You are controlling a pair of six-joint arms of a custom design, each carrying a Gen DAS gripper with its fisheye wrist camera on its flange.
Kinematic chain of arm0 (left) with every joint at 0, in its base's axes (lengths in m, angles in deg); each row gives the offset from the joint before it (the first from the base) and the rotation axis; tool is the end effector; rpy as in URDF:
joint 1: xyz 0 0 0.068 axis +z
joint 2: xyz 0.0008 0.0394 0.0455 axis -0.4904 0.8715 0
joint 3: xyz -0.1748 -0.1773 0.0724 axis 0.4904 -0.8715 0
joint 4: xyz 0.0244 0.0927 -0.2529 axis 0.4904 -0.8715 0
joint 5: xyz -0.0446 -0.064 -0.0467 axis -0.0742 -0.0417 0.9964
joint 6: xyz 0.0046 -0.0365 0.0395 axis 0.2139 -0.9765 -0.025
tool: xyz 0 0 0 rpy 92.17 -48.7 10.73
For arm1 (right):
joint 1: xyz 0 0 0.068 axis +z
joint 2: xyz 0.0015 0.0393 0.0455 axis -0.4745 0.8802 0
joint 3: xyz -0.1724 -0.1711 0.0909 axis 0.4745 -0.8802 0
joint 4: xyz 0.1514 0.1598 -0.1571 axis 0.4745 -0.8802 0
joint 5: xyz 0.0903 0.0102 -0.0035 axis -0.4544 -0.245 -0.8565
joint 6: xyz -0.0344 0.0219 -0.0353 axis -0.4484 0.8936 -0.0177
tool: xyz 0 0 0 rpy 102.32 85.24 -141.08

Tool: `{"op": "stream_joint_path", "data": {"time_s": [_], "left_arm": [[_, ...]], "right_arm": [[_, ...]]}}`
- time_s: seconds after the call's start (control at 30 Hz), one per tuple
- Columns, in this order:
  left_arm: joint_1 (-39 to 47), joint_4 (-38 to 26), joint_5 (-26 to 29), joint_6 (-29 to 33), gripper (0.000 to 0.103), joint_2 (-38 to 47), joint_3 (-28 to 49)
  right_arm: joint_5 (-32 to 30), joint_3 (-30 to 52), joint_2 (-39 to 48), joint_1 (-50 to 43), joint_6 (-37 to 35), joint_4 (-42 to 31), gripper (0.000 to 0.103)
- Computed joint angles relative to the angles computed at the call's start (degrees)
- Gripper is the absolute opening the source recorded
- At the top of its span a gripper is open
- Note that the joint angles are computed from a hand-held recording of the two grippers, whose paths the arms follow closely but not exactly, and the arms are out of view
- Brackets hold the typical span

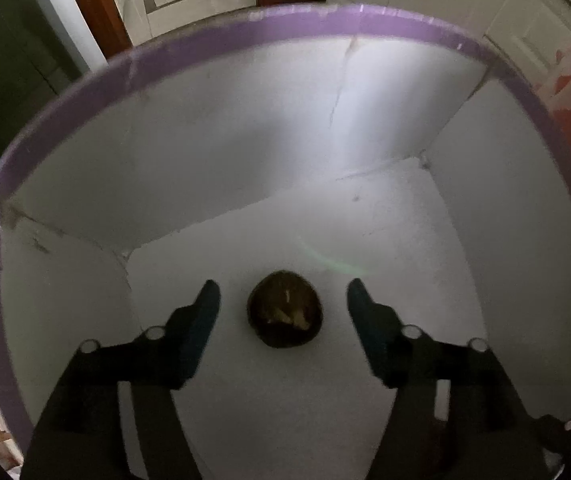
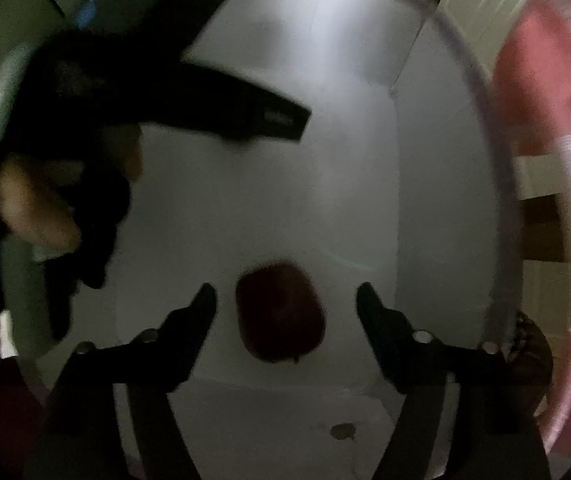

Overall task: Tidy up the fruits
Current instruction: 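Lower both fruits into the box and open both tools, then move both open tools back over the fruits on the table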

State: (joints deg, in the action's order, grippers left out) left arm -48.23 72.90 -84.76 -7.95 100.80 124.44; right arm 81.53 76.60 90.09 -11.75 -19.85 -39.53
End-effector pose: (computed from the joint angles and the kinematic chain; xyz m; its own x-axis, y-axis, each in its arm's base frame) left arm 0.3053 -0.0965 0.0234 -0.7712 -0.5722 -0.2790 -0.5856 0.8096 -0.0417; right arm 0.2760 0.0864 0.0359 -0.4462 -0.8819 -0.1525 -0.8925 0.4510 0.0035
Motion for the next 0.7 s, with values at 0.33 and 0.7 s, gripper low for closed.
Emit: {"op": "stream_joint_path", "data": {"time_s": [0.33,0.7], "left_arm": [[-9.1,-4.09,-25.71,-0.11,0.102,-19.12,1.57],[-22.56,5.07,-36.38,19.6,0.101,-14.07,24.25]], "right_arm": [[-20.8,-2.33,-24.9,-16.75,-18.75,-21.48,0.075],[-50.27,25.27,-15.33,-54.89,-33.84,-44.25,0.088]]}}
